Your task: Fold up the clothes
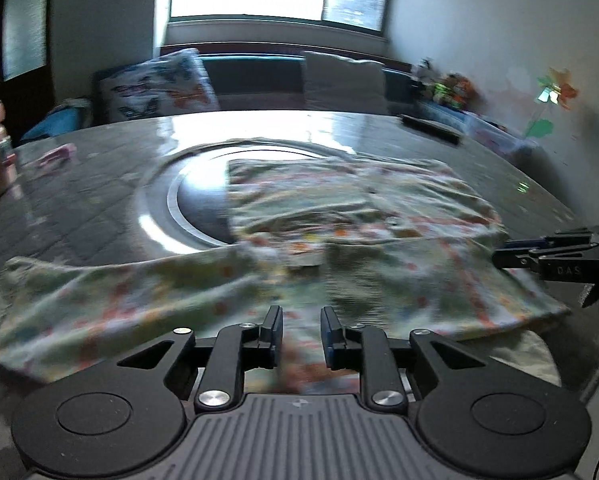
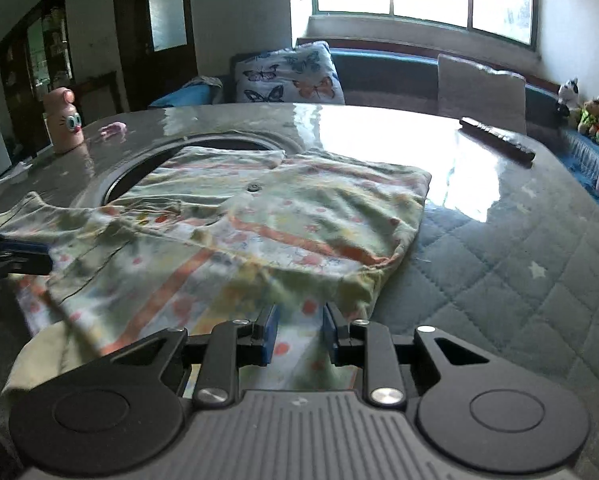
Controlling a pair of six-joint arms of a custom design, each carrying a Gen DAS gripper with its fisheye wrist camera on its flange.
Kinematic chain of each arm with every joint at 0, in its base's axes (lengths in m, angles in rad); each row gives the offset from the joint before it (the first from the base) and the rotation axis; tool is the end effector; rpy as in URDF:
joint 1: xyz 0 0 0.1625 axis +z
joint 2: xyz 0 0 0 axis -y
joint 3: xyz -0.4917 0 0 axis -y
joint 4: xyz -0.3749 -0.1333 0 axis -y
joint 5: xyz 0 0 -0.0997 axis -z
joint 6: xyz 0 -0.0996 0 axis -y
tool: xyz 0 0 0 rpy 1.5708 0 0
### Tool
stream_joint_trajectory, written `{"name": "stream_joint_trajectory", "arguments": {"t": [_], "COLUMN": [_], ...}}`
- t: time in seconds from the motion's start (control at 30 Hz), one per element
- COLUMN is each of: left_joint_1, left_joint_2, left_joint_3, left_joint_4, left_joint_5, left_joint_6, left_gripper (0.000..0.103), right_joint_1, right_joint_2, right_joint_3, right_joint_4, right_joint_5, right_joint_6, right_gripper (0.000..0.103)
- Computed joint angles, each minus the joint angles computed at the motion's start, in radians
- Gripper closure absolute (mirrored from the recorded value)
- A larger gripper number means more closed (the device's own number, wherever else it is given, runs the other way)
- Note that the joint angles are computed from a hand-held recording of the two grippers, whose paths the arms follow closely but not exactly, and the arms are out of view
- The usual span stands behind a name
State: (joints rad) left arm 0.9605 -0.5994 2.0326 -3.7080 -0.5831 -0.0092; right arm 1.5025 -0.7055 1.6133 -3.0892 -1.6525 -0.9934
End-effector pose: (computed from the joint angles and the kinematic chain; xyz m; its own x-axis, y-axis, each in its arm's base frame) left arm -0.1487 -0.5902 0.0913 -0.7649 -0.1330 -0.6303 0.4298 0.6235 -0.6531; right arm 0.0741 -0.7505 0.1617 -0.5879 -0.6223 0.5169 -0.8000 0.5423 -0.2569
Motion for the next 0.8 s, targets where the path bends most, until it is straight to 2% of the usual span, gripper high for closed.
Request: {"name": "stream_joint_trajectory", "arguments": {"t": [0.27, 0.4, 0.57, 0.7, 0.8], "left_joint_1": [0.008, 0.014, 0.024, 0.039, 0.056], "left_joint_2": [-0.05, -0.072, -0.099, -0.139, -0.186], "left_joint_3": [0.074, 0.105, 0.132, 0.153, 0.169], "left_joint_4": [-0.011, -0.007, 0.025, 0.119, 0.31], "left_joint_5": [0.156, 0.24, 0.362, 0.44, 0.483], "left_joint_6": [-0.13, -0.21, -0.32, -0.459, -0.649], "left_gripper": [0.069, 0.069, 0.069, 0.069, 0.069], "right_joint_1": [0.019, 0.031, 0.043, 0.046, 0.045], "right_joint_2": [0.003, 0.001, 0.011, 0.013, 0.01], "right_joint_3": [0.009, 0.02, 0.026, 0.025, 0.027], "right_joint_4": [0.056, 0.091, 0.109, 0.115, 0.118], "right_joint_5": [0.064, 0.099, 0.094, 0.092, 0.092], "right_joint_6": [-0.037, -0.057, -0.092, -0.091, -0.089], "right_gripper": [0.079, 0.079, 0.079, 0.079, 0.079]}}
